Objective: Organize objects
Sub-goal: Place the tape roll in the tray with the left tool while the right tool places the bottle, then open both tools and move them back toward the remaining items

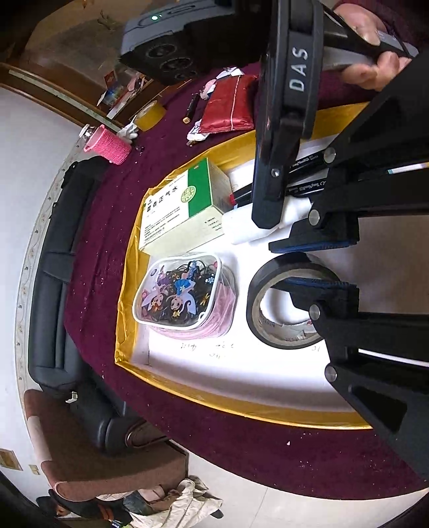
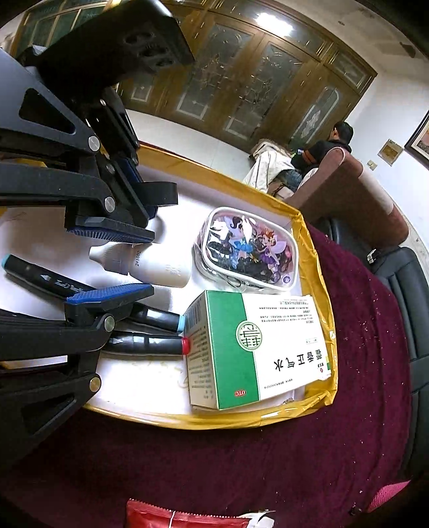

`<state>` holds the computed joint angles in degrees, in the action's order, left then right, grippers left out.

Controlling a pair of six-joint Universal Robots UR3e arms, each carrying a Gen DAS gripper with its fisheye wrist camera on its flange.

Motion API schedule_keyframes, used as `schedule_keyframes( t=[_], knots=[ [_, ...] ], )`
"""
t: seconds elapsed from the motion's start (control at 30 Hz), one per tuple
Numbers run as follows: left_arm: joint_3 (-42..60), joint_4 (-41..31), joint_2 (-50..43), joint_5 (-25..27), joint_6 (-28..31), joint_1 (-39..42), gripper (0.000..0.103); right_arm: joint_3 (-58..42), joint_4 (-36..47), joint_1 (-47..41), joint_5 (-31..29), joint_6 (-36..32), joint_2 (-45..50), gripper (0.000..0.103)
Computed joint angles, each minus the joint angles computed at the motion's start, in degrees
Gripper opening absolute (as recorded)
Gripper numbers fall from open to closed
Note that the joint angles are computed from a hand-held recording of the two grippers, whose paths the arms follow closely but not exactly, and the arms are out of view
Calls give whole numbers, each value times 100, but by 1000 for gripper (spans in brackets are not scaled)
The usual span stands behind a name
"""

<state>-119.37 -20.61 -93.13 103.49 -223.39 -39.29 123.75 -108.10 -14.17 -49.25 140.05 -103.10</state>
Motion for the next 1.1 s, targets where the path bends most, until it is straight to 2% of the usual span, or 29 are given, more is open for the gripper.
schedule_keyframes(
  t=[0.07, 0.13, 0.23, 0.33, 0.43, 0.6, 0.8, 0.93, 1.1],
  knots=[
    [-33, 27, 25, -16, -51, 25, 23, 13, -77, 14, -37, 28, -5, 29],
    [-71, 57, 59, 27, -147, 22, 45, 62, -125, 41, -39, 85, -83, 29],
    [-141, 145, 121, 134, -269, -22, 57, 91, -21, -75, 31, 44, -211, 29],
    [-253, 246, 255, 176, -402, -47, 64, 77, 87, -185, 76, -24, -322, 29],
    [-321, 272, 418, 263, -538, -117, 71, 61, 406, -415, 144, -240, -556, 37],
    [-251, 68, 548, 659, -895, -446, 79, 27, 1223, -954, 334, -784, -1065, 60],
    [-146, -481, 712, 1055, -1388, -871, 82, -10, 2483, -1772, 393, -1762, -1719, 74],
    [28, -975, 732, 1587, -1799, -1349, 82, -97, 3370, -2457, 400, -2506, -2050, 79],
    [-170, -1128, 931, 1966, -2469, -1796, 83, -263, 4255, -3347, 305, -3382, -2172, 81]
  ],
)
